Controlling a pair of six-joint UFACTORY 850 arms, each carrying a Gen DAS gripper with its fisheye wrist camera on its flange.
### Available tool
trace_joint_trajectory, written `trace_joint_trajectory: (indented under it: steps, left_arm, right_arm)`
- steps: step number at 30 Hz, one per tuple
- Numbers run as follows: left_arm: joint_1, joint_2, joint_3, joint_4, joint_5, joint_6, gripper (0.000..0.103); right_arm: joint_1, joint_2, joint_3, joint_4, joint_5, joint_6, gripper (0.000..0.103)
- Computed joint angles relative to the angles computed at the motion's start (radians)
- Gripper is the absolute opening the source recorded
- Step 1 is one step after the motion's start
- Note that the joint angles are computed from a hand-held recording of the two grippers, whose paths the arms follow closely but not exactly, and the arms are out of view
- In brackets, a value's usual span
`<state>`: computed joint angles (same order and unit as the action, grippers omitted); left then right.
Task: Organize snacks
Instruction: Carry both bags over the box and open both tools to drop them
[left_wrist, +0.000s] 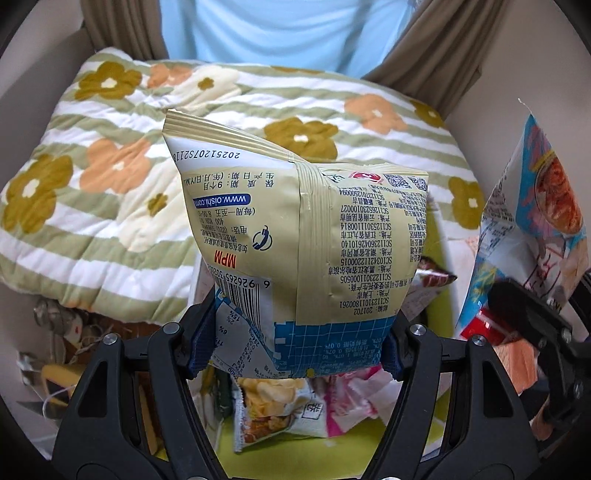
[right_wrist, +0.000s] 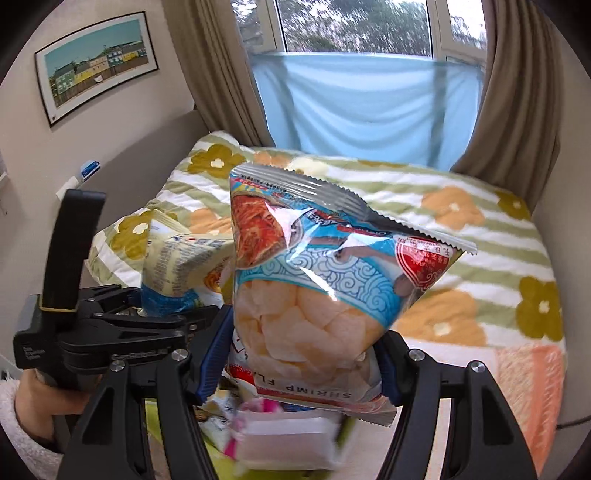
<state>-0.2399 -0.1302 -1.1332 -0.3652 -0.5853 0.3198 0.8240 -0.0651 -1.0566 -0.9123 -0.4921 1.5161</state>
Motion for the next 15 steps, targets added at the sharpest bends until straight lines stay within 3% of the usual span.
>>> trace_joint_trajectory:
  steps: [7,9,11,15]
  left_arm:
    - [-0.026,-0.052,-0.027,0.014,-0.036,0.01,0.069]
    - [-0.03,-0.052,-0.02,0.001,-0.034,0.013,0.078]
    - [-0.042,-0.041,-0.007,0.028,-0.015,-0.028,0.101]
    - [-0.062,-0.029,0.009,0.068,-0.003,-0.056,0.102]
  right_arm:
    - [-0.015,-0.039,-0.024,0.125,-0.003,-0.089,0.063]
    - [-0.03,-0.038,-0.017,0.144,0.014,-0.105,0.063]
    - [-0.037,-0.037,-0.012,0.149,0.024,-0.11,0.063]
    - [-0.047,-0.023,0.003,0.146,0.035,-0.083,0.063]
